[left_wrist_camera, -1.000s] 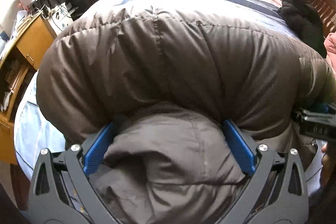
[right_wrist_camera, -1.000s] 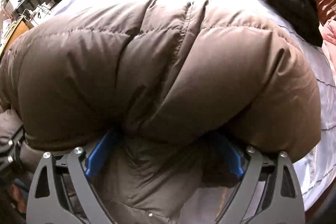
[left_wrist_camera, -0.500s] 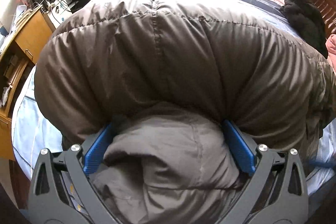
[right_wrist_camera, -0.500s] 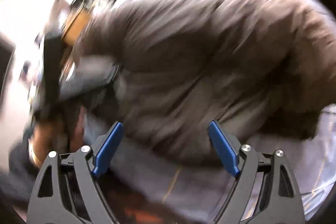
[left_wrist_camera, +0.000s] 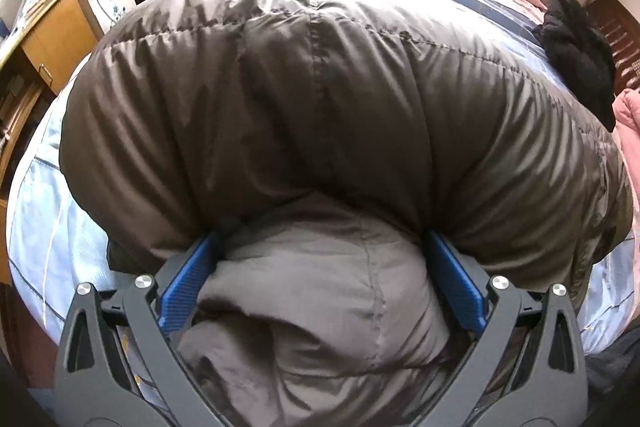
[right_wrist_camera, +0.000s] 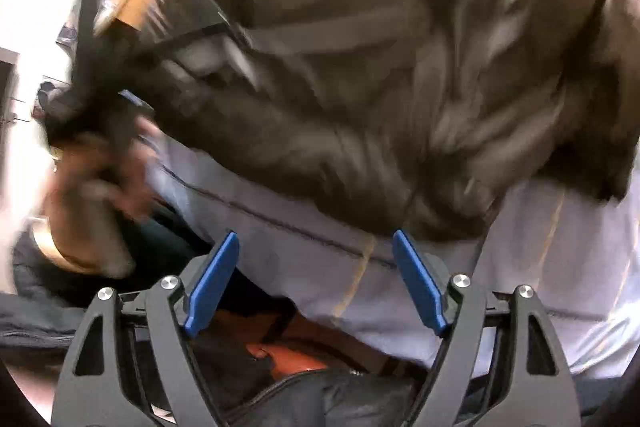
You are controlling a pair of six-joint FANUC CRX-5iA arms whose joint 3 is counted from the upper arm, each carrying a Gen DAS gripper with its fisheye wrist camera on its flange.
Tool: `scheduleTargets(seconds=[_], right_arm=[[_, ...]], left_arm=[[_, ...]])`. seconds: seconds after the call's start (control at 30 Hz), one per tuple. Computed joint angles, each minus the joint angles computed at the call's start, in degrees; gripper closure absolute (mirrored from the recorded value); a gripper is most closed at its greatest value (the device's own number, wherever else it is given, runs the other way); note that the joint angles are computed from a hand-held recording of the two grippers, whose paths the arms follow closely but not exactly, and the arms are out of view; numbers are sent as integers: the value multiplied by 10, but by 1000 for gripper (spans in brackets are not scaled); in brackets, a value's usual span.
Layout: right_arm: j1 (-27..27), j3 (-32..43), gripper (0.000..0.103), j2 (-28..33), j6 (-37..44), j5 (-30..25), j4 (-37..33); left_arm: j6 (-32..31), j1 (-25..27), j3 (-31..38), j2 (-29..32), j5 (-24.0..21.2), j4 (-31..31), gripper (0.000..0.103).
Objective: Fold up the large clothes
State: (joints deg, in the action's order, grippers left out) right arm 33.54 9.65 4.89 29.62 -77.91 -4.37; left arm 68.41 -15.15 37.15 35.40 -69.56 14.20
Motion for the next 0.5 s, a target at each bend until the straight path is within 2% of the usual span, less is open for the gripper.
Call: scheduleTargets(seconds=[0.03,0.2,0.33,0.5], right_arm=[[10,-2,24,21,-11,-9,31],[1,-17,30,43,-113,39,114],[24,-9,35,65,-146,34,244],[53,-65,36,58,-188,56,384]], left_arm=[[0,1,-1,-1,0,2,2],[-24,7,-33,-16,23,13,2],[-15,8,-39,-16,42,8,2],[0,17,-36,-9,38,33,2]])
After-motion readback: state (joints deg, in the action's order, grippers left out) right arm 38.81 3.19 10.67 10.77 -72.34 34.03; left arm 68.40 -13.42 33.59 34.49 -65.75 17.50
